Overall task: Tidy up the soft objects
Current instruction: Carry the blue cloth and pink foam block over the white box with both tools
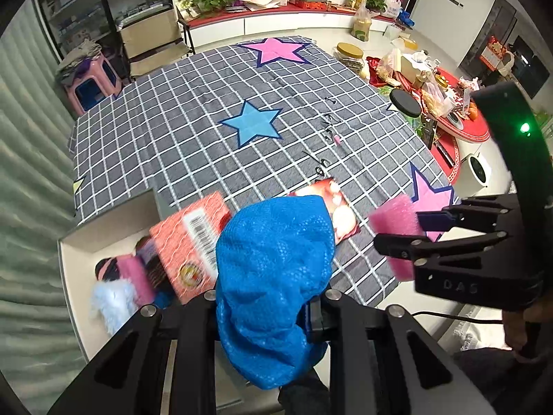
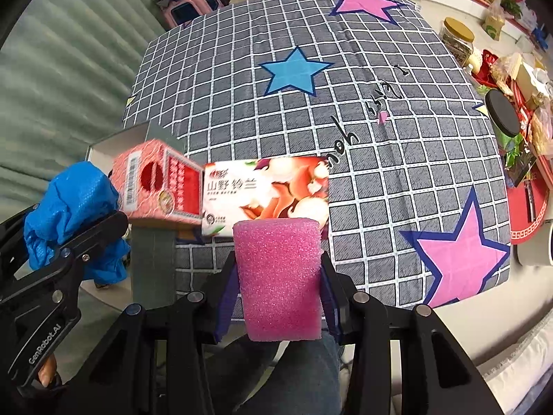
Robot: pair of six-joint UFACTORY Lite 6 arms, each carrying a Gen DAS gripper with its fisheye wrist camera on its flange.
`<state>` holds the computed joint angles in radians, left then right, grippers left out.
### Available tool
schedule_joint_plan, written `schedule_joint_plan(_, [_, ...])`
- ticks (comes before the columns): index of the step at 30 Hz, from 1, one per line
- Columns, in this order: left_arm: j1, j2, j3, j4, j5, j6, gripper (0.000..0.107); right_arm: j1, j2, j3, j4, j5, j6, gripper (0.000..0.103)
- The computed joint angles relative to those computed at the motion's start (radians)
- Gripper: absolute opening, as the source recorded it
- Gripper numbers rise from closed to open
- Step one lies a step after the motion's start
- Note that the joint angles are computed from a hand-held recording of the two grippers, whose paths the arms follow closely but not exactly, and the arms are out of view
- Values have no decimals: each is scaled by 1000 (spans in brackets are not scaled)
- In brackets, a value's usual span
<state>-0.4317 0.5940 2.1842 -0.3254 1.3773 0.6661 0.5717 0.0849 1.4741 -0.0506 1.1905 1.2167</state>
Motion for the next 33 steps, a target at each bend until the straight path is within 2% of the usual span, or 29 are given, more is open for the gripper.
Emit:
schedule_joint_plan(6, [67,-85,-130,-23,-33,71,26,56,32,61,-28,55,61,44])
schedule_joint_plan(15, [135,-153,-219,-43,-55,101,26,97,119,208,-53,126,56,44])
schedule_joint_plan(33, [186,-202,-272,-48,-68,117,26,146,203,311,-45,153,49,44])
